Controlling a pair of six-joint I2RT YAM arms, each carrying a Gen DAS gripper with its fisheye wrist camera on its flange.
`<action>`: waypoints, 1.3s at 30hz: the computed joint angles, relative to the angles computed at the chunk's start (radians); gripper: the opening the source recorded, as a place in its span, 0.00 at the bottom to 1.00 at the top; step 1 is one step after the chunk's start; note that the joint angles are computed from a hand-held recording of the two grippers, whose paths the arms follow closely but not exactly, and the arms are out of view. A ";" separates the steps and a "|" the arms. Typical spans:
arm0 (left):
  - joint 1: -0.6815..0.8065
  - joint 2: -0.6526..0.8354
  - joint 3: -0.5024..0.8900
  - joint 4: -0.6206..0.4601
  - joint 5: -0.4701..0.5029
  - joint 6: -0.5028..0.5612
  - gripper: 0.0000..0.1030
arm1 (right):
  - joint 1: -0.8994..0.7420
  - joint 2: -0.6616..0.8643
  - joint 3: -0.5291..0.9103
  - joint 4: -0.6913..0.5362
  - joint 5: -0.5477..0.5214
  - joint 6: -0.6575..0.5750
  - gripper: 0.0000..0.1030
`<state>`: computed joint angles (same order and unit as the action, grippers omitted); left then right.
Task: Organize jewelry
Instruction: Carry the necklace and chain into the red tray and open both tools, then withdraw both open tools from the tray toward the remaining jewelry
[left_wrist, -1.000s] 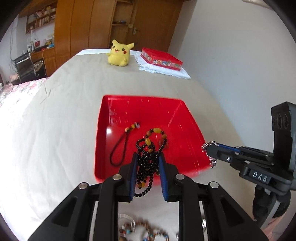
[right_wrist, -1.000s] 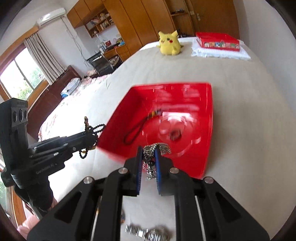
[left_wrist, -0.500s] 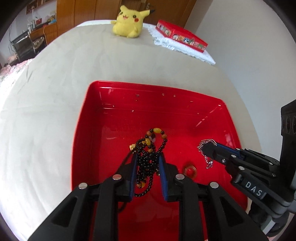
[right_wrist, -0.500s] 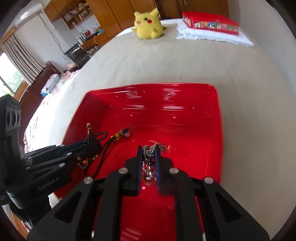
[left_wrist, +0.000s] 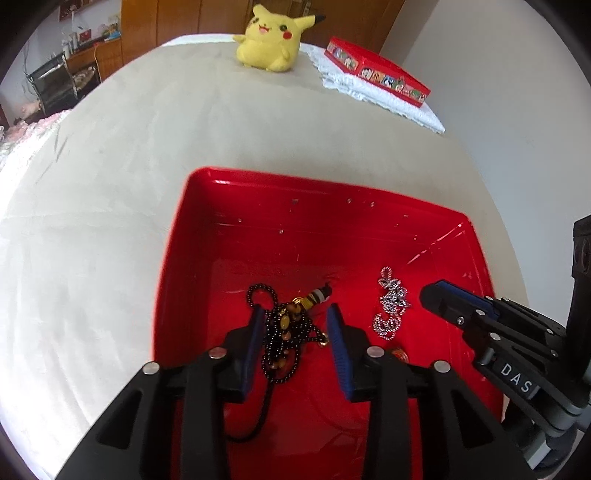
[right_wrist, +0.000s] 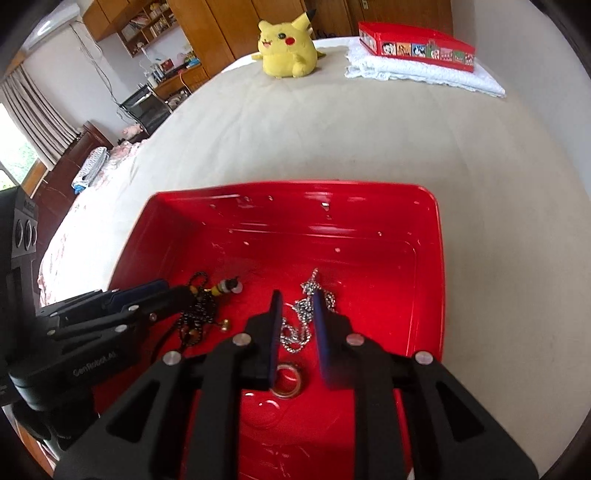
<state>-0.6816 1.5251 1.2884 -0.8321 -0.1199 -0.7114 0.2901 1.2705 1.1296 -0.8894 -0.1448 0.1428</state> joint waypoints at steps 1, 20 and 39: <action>-0.003 -0.011 0.000 -0.004 -0.007 -0.001 0.34 | 0.001 -0.012 0.001 -0.006 -0.002 0.000 0.16; -0.325 -0.253 0.076 -0.311 -0.300 -0.197 0.34 | 0.046 -0.264 0.070 -0.221 -0.036 0.030 0.16; -0.816 -0.421 -0.229 -0.526 -0.370 -0.822 0.60 | 0.445 -0.685 -0.127 -0.520 0.112 0.322 0.17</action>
